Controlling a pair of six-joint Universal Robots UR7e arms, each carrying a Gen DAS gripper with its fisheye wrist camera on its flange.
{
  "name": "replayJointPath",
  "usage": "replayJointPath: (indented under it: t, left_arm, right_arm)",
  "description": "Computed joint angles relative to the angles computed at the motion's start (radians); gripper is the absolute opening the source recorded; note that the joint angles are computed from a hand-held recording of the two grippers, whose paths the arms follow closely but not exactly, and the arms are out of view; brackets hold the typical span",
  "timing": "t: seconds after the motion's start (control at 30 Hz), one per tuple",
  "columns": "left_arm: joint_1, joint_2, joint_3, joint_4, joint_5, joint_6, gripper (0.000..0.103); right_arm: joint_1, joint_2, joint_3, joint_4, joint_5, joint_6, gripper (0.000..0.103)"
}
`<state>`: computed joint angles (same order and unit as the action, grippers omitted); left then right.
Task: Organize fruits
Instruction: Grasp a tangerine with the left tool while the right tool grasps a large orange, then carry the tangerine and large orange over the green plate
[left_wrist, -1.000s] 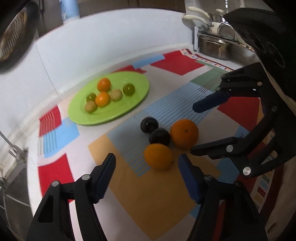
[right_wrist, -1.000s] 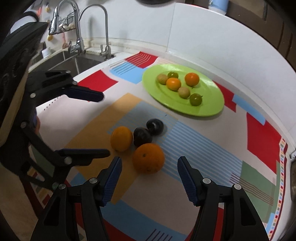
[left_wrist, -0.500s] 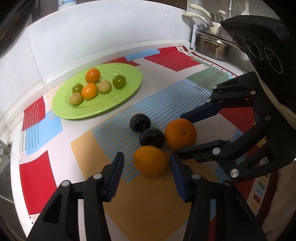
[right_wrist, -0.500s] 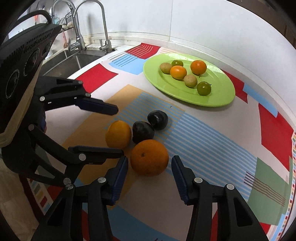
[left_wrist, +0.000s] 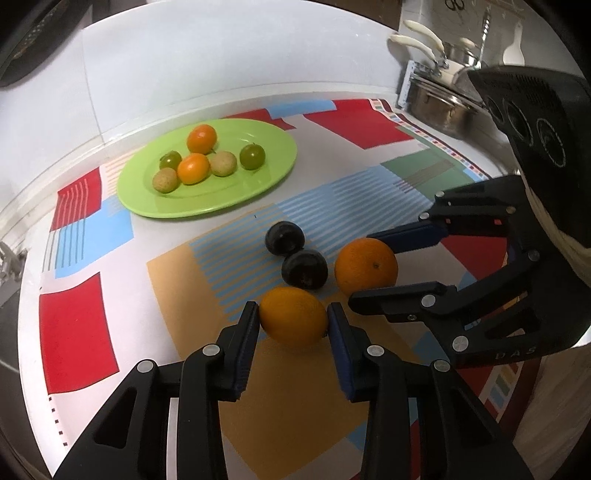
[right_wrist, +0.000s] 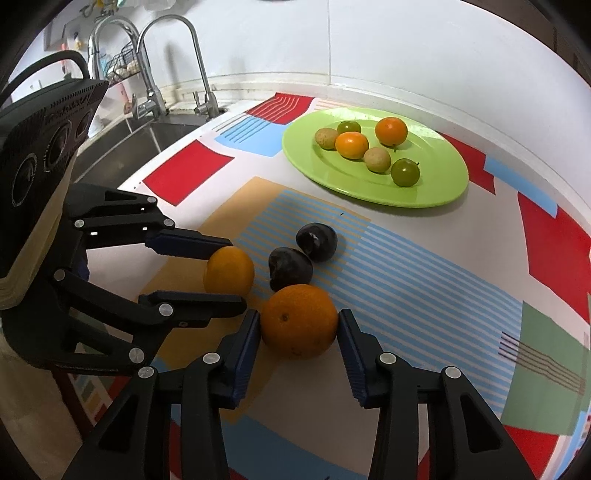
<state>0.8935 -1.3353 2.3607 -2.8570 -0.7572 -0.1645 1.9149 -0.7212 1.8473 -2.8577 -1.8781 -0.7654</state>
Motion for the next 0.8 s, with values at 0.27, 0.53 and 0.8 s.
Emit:
replayJointPath:
  t: [0.27,0.53,0.8]
  left_arm:
    - [-0.041,-0.02,0.014,-0.001,0.054,-0.041,0.037]
    - [-0.063,-0.018,0.017,-0.034,0.111,-0.101,0.037]
    - [-0.09,-0.033,0.011,-0.057,0.173,-0.13,0.037]
  right_arm:
    - [0.006,-0.024,0.026,-0.044,0.017,0.038,0.043]
    - [0.008,-0.037,0.037,-0.095,0.035,0.074,0.043]
    - [0.013,-0.04,0.027,-0.14,0.069,0.108,0.043]
